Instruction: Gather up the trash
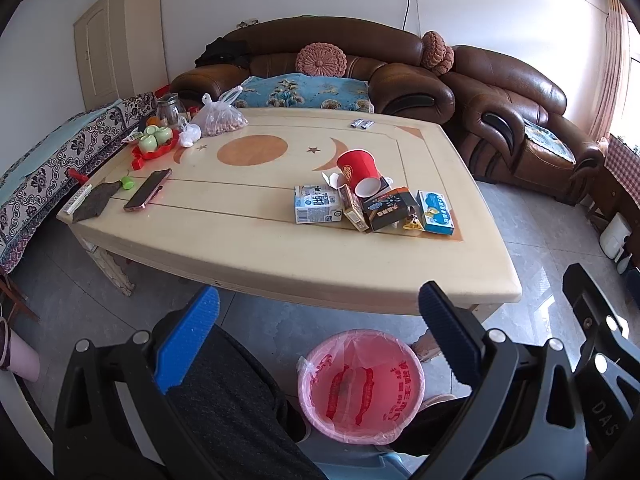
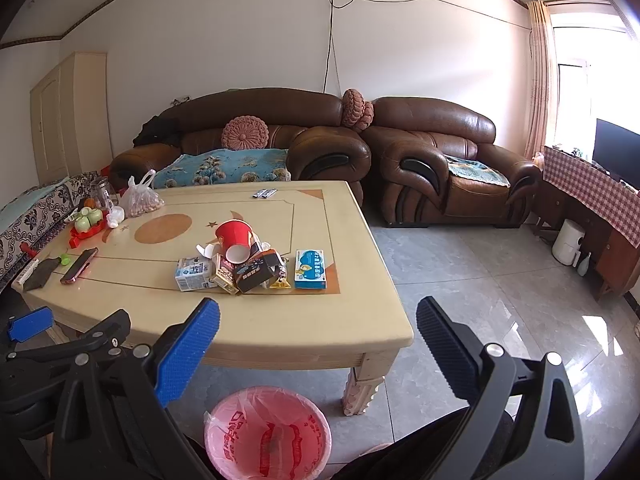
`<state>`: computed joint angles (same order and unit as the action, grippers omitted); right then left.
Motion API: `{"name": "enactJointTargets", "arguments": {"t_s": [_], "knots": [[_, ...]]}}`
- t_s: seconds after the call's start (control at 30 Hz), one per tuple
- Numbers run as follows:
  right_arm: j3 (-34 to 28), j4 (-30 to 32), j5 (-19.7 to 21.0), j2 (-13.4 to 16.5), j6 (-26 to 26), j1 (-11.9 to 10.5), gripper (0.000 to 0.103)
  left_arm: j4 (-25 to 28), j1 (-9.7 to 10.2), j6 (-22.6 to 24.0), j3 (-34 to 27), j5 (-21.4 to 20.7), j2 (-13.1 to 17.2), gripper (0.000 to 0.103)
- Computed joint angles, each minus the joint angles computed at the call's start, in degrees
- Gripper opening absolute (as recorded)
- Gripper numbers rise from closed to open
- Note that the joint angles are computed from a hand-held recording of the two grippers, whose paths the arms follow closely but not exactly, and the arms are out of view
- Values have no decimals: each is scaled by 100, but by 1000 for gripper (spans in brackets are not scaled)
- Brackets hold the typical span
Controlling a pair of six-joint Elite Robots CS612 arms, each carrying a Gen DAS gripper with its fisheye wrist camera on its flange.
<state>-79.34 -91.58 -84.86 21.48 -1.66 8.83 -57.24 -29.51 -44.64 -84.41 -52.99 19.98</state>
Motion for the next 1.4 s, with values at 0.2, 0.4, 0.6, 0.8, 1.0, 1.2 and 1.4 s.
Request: {"name": "enactJointTargets", "arguments": {"t_s": [0.2,0.4,0.6,0.8,1.0,1.2,1.4], "knots": [[-8,-2,36,-1,20,-10,97,-13,-24,37,0,64,-13,98],[-5,5,36,-5,7,-8,97,-42,-3,30,-29,-28,15,98],[-12,3,72,1,20,-13,97,-6,-12,33,-5,31,-5,98],[1,12,92,-14,23,-16,97,40,-3,4,13,57,-21,98],[22,2,92,-28,28,-14,97,46,-19,-7,-19,94,-1,98],[45,-7,156,-46,64,-17,97,-34,-25,-14,-76,102,34,98],[37,-2,164,-38,39,-27,97,43,-16,-31,-21,90,-9,98]]}}
